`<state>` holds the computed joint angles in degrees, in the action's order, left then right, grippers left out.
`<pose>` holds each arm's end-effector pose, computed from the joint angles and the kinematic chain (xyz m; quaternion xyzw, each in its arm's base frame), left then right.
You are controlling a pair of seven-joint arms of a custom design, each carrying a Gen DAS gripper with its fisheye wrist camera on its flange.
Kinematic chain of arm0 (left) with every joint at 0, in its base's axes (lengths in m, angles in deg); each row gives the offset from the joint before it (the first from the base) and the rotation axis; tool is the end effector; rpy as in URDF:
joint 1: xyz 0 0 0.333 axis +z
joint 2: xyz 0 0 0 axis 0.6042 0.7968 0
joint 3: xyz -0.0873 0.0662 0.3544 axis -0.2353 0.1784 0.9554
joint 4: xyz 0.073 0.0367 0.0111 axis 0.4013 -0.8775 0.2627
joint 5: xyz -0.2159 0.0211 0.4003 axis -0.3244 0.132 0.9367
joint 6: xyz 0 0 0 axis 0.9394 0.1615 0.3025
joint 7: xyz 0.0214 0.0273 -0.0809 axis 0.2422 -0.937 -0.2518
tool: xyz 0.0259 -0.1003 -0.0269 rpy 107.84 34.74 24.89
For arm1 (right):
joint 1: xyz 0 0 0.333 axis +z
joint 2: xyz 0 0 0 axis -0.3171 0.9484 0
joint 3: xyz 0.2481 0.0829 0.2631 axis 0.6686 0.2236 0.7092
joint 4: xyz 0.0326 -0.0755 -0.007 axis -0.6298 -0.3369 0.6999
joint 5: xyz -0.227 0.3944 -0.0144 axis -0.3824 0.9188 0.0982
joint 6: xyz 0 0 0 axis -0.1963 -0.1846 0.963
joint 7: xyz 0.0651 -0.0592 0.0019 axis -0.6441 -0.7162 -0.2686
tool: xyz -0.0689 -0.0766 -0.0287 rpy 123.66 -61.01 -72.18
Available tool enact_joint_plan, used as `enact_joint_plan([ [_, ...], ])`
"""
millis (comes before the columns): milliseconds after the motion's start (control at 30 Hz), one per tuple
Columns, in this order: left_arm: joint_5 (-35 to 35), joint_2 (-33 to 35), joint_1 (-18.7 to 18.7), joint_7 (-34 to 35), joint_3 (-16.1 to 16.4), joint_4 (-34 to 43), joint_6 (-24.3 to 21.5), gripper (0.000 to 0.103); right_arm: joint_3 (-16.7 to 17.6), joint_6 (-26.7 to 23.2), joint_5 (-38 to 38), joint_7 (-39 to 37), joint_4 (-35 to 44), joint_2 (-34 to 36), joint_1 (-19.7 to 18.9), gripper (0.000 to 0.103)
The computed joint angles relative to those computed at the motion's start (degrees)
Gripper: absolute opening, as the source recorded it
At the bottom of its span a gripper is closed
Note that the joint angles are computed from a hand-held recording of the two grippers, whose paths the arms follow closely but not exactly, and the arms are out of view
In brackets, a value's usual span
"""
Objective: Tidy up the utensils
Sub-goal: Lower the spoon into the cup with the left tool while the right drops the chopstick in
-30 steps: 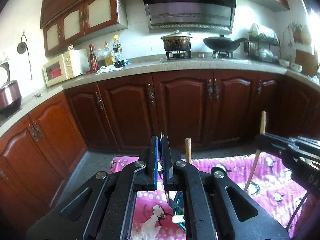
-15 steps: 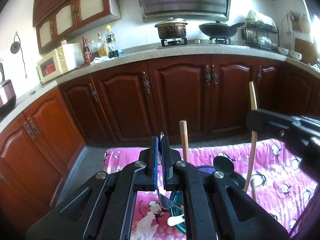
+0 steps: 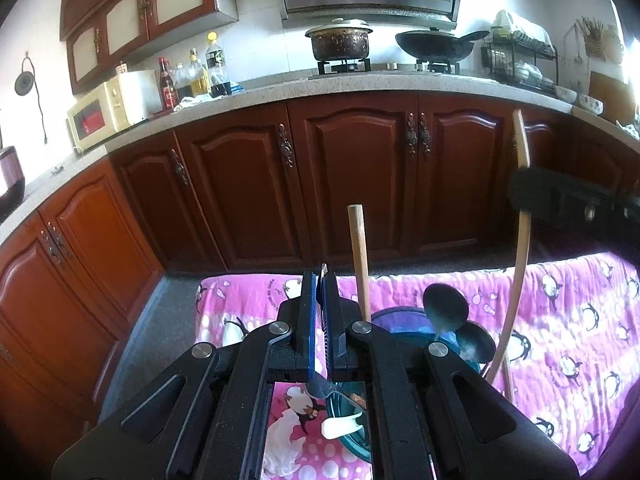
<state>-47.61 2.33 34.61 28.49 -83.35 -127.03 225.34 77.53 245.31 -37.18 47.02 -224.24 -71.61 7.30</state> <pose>0.5168 -0.2673 0.6603 -0.5147 0.7128 -0.3420 0.3317 0.4563 0.1675 0.6879 -0.5920 0.5466 -0.2554 0.5343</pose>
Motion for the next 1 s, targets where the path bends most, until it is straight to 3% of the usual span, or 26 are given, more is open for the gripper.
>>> enact_joint_plan([
  [133, -0.88, 0.14, -0.38, 0.07, 0.3, 0.22, -0.12, 0.002, 3.01, 2.34, -0.78, 2.18, 0.26, 0.74, -4.09, 0.003],
  [367, -2.14, 0.16, -0.87, 1.02, 0.81, 0.22, -0.05, 0.002, 5.83, 2.63, -2.76, 5.77, -0.09, 2.5, -7.36, 0.003],
  [533, -2.83, 0.11, -0.85, 1.2, 0.85, 0.11, 0.2, 0.002, 3.11, 0.25, -3.64, 4.32, -2.52, 0.91, -3.97, 0.003],
  [800, -3.44, 0.29, -1.04, 1.36, 0.77, 0.61, -0.74, 0.002, -6.45, -6.17, 4.71, -2.36, -5.28, -0.74, 7.12, 0.003],
  [867, -4.85, 0.37, -1.76, 2.34, 1.46, 0.78, -1.12, 0.002, -5.4, -5.73, 5.79, -3.23, -5.67, -0.8, 6.14, 0.004],
  [1000, -8.3, 0.32, -3.11, 4.42, 2.6, 0.85, -1.55, 0.004, -8.17, -10.15, 10.69, -7.09, -4.36, -1.37, 9.37, 0.004],
])
